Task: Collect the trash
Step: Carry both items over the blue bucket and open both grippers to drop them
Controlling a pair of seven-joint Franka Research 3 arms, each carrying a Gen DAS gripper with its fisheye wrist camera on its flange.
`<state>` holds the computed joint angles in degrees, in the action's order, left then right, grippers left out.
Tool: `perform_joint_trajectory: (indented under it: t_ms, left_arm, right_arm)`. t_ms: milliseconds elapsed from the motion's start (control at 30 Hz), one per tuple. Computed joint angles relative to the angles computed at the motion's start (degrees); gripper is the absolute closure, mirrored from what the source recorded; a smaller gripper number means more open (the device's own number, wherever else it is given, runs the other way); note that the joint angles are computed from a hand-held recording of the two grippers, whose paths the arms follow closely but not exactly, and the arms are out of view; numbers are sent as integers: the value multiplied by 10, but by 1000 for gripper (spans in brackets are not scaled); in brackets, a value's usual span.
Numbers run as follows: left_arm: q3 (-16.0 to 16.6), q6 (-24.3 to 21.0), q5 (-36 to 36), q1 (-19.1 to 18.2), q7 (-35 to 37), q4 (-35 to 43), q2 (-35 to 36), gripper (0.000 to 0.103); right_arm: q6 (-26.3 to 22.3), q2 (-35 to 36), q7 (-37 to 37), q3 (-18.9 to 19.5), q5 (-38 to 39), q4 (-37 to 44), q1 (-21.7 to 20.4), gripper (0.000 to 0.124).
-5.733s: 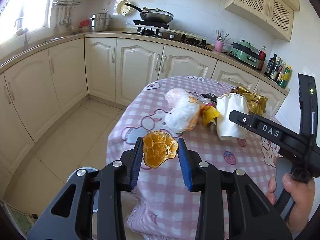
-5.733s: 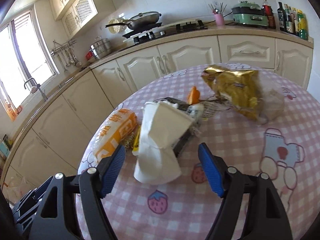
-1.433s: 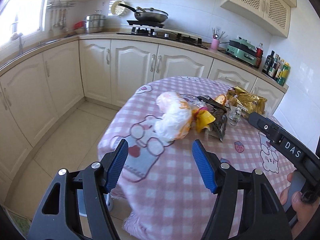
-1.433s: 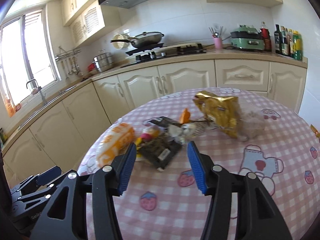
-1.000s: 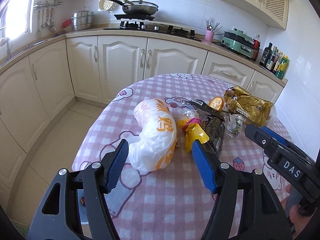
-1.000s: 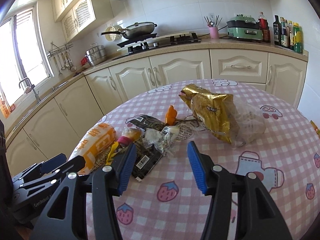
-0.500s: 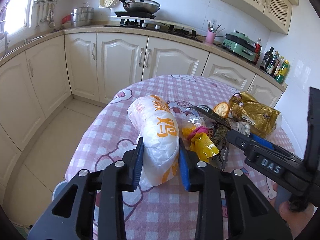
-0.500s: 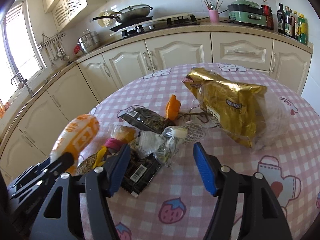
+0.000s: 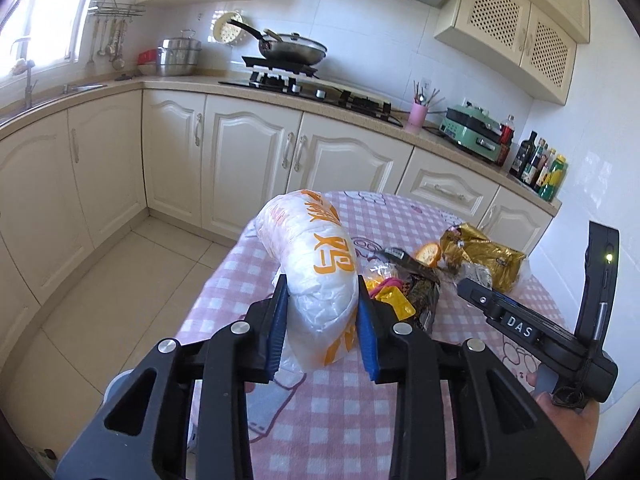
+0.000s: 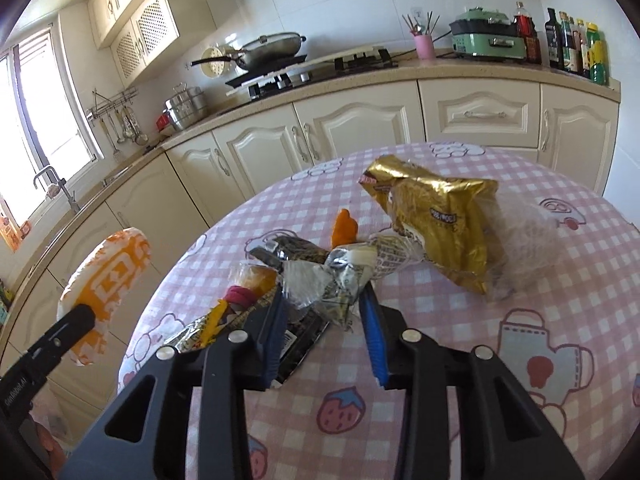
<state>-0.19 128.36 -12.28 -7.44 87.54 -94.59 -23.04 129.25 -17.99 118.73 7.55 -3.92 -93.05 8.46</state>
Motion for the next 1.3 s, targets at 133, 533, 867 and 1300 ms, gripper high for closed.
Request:
perform_joint_trajectory:
  t_ms: [133, 533, 867, 1300]
  left_arm:
    - [9, 5, 0, 6, -2, -11, -21, 74]
    - [42, 1, 11, 17, -13, -67, -92, 74]
    - [85, -24, 44, 60, -29, -112, -138, 74]
    - [127, -57, 67, 132, -36, -160, -121, 74]
  right_arm:
    - [7, -17, 0, 7, -5, 3, 1, 89]
    - [15, -7, -30, 46, 9, 61, 40, 89]
    - [5, 97, -57, 83, 4, 157, 135, 89]
    - [-72, 302, -80, 62, 24, 321, 280, 88]
